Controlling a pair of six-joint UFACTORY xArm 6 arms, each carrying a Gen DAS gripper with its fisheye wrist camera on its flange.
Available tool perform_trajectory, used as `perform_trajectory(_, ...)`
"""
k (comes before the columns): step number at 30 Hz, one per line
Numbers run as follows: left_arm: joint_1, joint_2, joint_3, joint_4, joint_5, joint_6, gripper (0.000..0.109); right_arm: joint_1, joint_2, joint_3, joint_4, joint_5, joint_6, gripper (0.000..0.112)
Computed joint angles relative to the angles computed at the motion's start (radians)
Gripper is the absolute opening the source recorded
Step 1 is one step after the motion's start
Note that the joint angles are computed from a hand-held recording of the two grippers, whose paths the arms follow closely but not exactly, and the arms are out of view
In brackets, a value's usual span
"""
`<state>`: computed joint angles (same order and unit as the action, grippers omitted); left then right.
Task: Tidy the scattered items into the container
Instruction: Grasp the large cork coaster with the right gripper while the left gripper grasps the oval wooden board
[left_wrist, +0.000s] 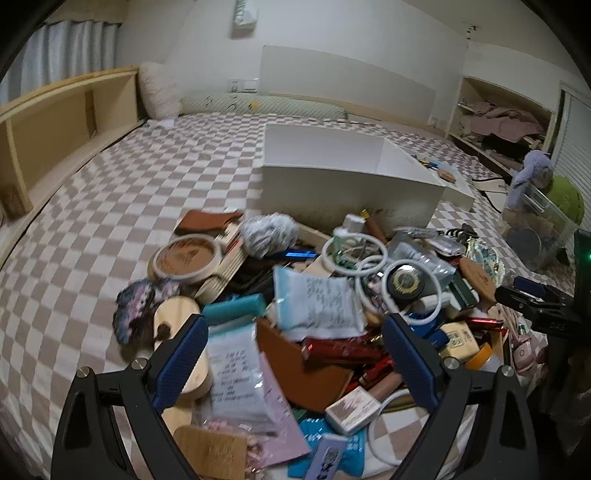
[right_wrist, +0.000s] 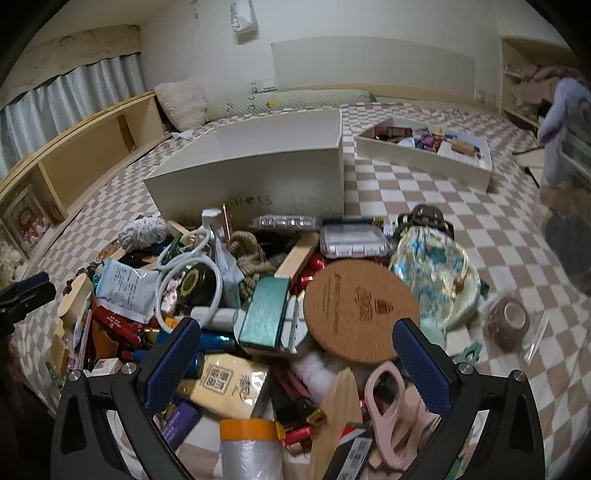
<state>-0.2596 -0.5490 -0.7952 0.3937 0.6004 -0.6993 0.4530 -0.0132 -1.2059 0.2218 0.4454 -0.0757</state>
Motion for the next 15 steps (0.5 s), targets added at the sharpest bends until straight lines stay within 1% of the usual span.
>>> perform_trajectory(3,0.009,-0.022,0.026,-0.005,0.014,-0.011,0.096,-0.005,-0.004,0.019,-0.013,0.005,0.01,0.103)
perform_trajectory(7,0.037,-0.042,0.054,-0.053,0.018,-0.022,0.096,-0.017,-0.004,0.041,-0.046,0.004,0.04,0.103)
perform_trajectory(12,0.08,-0.058,0.078,-0.081,0.024,-0.048,0.096,-0.028,-0.013,0.068,-0.048,-0.011,0.048,0.103)
perform_trajectory(15,0.105,-0.061,0.085,-0.086,0.036,-0.055,0.096,-0.035,-0.023,0.084,-0.019,-0.022,0.03,0.103)
